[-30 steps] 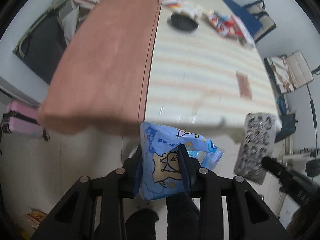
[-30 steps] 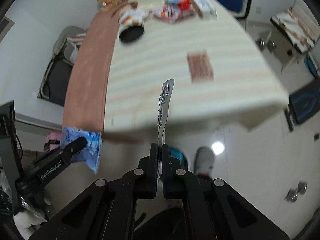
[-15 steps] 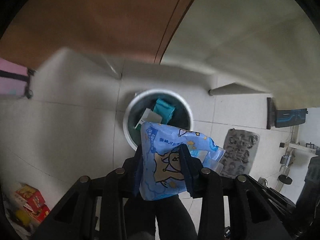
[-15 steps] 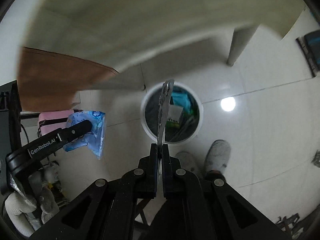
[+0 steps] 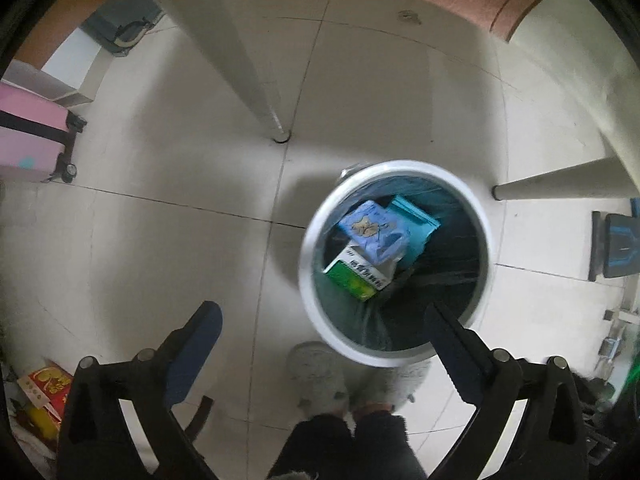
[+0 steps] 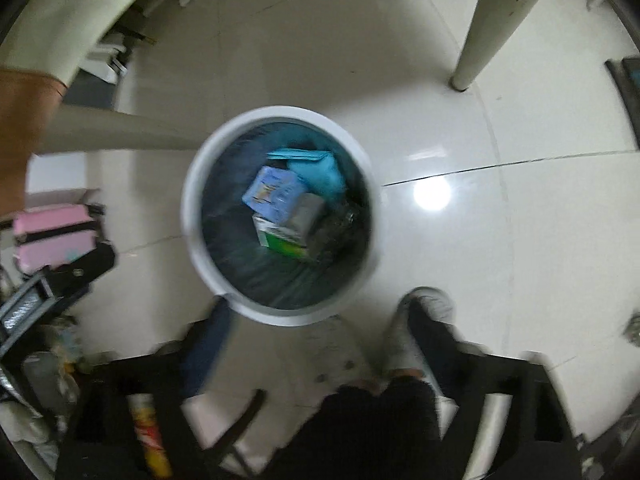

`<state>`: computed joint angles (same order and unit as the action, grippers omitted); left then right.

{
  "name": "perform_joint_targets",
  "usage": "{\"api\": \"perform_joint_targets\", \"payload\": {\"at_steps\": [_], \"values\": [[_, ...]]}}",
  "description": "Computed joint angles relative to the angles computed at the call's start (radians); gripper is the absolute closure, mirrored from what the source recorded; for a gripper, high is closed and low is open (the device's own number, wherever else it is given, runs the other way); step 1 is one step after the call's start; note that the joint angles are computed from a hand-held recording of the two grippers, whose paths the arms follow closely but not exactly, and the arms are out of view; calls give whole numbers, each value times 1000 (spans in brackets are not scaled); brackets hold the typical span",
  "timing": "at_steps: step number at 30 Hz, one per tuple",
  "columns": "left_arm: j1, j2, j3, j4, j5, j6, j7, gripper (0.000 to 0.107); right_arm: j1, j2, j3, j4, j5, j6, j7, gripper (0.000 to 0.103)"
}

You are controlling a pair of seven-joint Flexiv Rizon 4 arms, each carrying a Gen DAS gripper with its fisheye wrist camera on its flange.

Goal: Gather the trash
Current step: 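Carry both items over the white bin and open both tools to drop them, then raise both tools back toward the table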

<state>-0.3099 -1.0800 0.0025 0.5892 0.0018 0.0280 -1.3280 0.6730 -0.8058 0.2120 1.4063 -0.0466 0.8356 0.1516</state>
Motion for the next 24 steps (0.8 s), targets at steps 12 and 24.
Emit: {"api": "perform_joint_targets", "payload": {"at_steps": [12, 24], "values": [[-11, 122, 1, 132, 41, 60, 78, 4, 30, -7, -27, -183, -41, -347, -25, 0], [2, 201, -6, -5, 14, -136, 97, 4, 63, 119, -38, -336, -89, -625, -51, 0]]}}
